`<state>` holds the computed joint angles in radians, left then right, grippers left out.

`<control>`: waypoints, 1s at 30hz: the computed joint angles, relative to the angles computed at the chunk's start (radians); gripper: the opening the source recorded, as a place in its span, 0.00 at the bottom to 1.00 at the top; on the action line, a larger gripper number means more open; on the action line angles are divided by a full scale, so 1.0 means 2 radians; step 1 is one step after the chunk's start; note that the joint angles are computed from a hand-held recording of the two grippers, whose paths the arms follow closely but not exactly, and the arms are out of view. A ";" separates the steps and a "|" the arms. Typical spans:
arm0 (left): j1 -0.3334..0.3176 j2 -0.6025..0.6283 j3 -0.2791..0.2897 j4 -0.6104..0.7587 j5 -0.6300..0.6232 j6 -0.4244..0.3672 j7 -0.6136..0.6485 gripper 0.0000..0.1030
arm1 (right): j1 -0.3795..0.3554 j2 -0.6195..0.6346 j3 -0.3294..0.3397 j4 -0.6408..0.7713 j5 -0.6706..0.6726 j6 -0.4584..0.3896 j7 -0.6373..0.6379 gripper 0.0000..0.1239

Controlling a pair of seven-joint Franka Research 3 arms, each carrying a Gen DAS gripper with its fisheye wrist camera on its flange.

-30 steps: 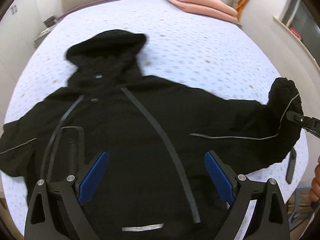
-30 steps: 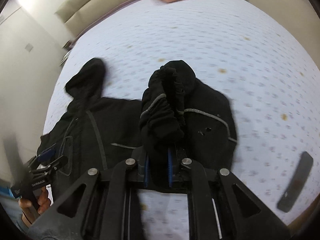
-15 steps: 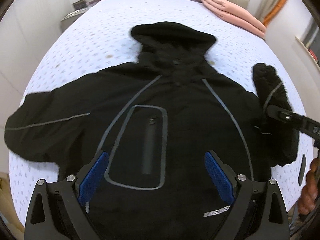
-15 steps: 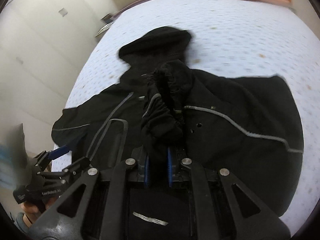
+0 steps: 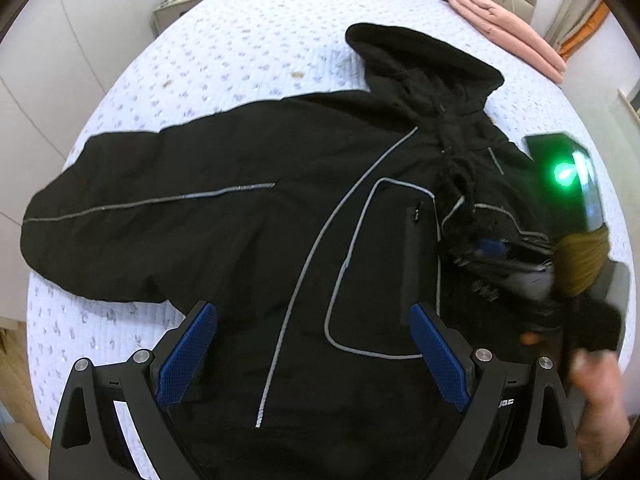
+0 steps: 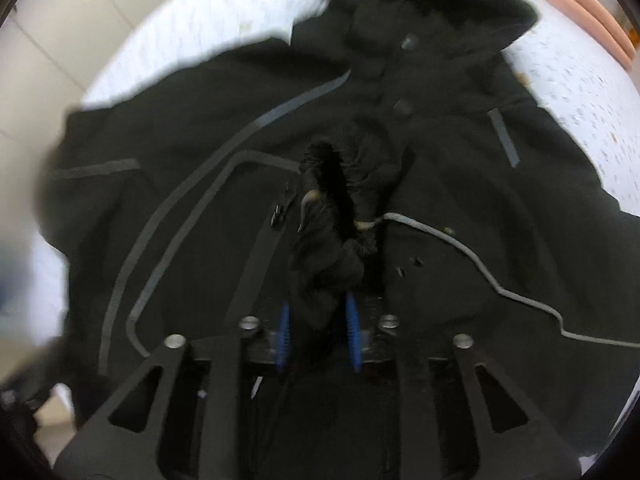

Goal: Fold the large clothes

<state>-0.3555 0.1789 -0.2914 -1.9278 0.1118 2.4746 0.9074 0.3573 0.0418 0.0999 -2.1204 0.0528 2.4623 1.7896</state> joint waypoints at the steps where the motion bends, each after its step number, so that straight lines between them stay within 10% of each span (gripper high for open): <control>1: 0.001 0.004 -0.001 0.002 -0.005 0.002 0.004 0.94 | -0.001 -0.005 0.001 -0.004 0.017 0.003 -0.017 0.36; 6: 0.009 0.019 -0.007 0.013 -0.037 0.018 0.041 0.94 | -0.020 -0.102 -0.009 -0.070 0.084 0.018 -0.053 0.39; 11: 0.024 0.052 -0.029 0.048 -0.104 0.042 0.112 0.94 | -0.114 -0.216 0.017 -0.159 -0.042 0.023 0.088 0.40; 16: 0.020 0.109 -0.043 0.109 -0.132 0.048 0.157 0.94 | -0.134 -0.182 0.000 -0.177 -0.050 0.014 0.105 0.05; 20: 0.017 0.158 -0.053 0.163 -0.143 0.038 0.178 0.92 | -0.123 -0.137 -0.016 -0.169 -0.022 0.023 0.093 0.05; 26: 0.011 0.235 -0.069 0.256 -0.164 -0.009 0.214 0.66 | -0.120 -0.144 -0.034 -0.174 0.022 0.024 0.067 0.04; 28: -0.002 0.250 -0.062 0.280 -0.155 -0.020 0.211 0.35 | -0.122 -0.146 -0.035 -0.173 0.025 0.017 0.061 0.04; 30: -0.014 0.261 -0.052 0.301 -0.139 -0.033 0.208 0.25 | -0.121 -0.151 -0.036 -0.172 0.033 0.015 0.049 0.04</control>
<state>-0.3842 0.7009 -0.3950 -1.3267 -0.1666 2.4092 1.3242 0.1162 -0.2592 0.0274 -2.4642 0.1191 2.4923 1.8867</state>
